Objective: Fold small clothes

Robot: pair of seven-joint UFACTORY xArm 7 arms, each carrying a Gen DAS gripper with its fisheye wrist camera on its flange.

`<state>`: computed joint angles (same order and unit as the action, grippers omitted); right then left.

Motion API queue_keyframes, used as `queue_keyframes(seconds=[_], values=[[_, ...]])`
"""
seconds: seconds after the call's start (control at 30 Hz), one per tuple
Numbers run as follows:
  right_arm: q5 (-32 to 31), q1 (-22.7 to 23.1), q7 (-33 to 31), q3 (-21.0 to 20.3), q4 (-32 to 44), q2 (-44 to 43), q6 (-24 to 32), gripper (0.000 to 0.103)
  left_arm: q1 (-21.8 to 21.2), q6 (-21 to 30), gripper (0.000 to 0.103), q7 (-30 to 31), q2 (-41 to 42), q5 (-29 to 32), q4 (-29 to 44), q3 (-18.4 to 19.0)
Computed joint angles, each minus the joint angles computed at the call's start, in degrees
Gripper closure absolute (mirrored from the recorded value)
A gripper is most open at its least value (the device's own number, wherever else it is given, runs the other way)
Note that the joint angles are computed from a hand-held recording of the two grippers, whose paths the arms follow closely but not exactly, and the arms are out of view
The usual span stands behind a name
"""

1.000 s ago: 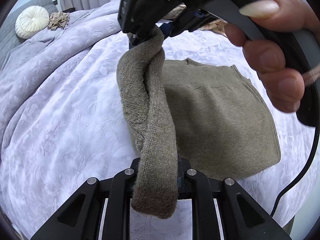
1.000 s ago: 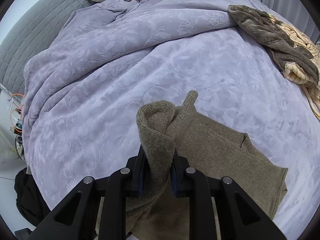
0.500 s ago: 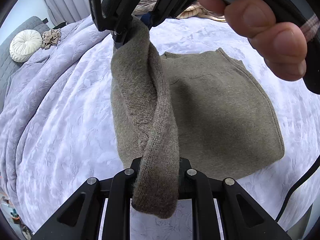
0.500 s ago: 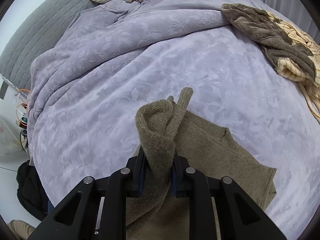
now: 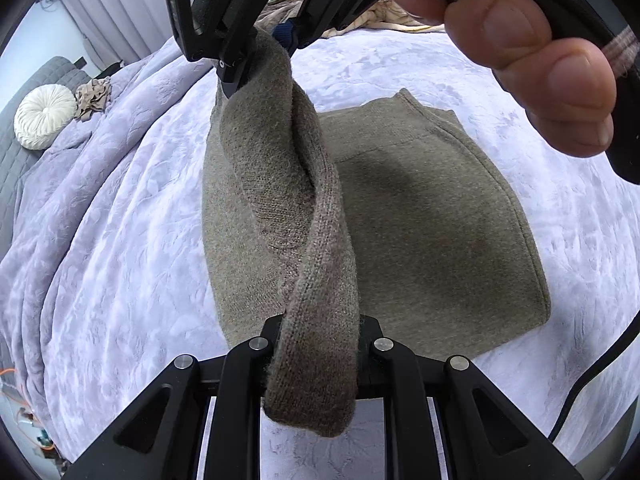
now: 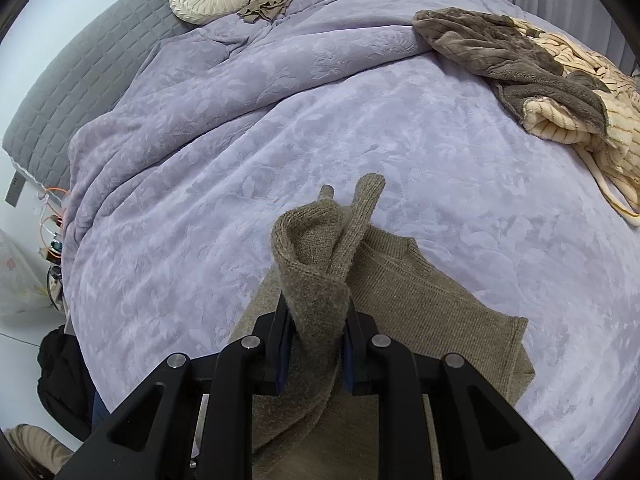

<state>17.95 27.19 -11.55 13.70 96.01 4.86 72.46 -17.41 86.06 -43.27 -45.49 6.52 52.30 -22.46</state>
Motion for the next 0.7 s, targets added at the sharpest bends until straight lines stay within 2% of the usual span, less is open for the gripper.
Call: queue_keyframes(seconds=[0.7], values=[[10.84,-7.11,-10.6,-4.94,-11.59,-8.89,-2.43,0.081,-3.37,-0.09,0.084,-3.51,14.39,4.52,9.0,-3.97]])
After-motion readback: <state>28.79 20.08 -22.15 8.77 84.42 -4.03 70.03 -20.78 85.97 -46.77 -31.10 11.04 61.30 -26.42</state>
